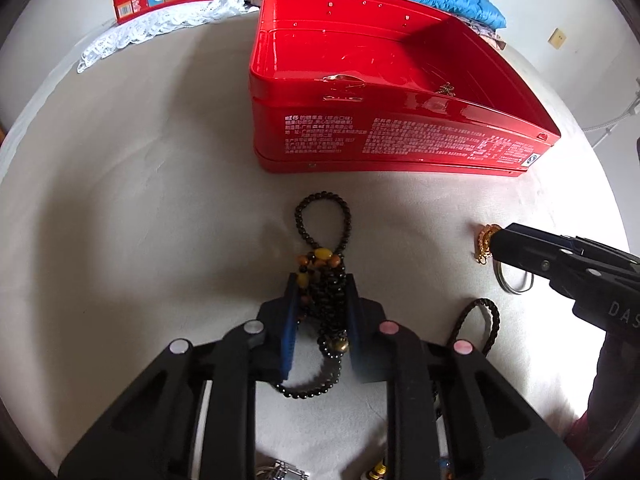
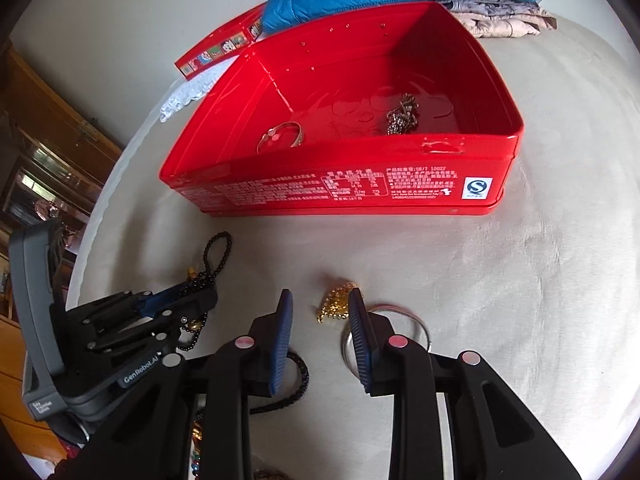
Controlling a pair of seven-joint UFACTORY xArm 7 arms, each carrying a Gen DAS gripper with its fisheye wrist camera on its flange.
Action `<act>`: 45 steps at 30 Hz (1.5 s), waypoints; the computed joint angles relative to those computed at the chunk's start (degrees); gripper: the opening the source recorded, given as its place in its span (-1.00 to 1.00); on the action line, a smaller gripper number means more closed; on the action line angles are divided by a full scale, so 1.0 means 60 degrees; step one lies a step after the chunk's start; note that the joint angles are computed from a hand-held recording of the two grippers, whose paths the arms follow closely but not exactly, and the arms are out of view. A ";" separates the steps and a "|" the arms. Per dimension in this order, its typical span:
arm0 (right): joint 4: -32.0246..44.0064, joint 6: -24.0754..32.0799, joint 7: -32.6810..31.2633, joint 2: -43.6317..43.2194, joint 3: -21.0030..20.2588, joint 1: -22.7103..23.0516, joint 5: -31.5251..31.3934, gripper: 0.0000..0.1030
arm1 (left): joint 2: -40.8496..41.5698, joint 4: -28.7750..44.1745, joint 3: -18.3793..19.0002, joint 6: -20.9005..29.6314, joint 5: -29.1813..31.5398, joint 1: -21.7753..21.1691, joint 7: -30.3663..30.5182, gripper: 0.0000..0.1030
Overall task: Organize jewelry
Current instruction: 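Grasp the gold charm with the right tool while the left tool holds the necklace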
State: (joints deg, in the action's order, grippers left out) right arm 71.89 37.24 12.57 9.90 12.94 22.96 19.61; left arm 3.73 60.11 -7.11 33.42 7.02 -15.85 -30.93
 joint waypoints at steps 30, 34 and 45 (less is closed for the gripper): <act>0.0385 0.0187 0.0295 0.0425 0.0066 0.0413 -0.1598 -0.63 | -0.0052 -0.0240 0.0013 -0.0537 -0.1310 0.0204 0.1089 -0.81; 0.0494 0.0226 0.0170 0.0499 0.0057 0.0457 -0.1574 -0.57 | -0.0059 -0.0271 0.0019 -0.0562 -0.1385 0.0224 0.1219 -0.79; 0.0091 0.0293 0.0308 0.0150 -0.0110 0.0632 -0.2148 -0.61 | -0.0071 -0.0260 0.0028 -0.0505 -0.1004 0.0173 0.1065 -0.76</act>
State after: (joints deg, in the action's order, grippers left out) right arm 72.44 39.00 14.41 10.81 12.28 26.75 6.72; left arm 3.31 58.56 -6.95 30.39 1.00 -14.81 -24.54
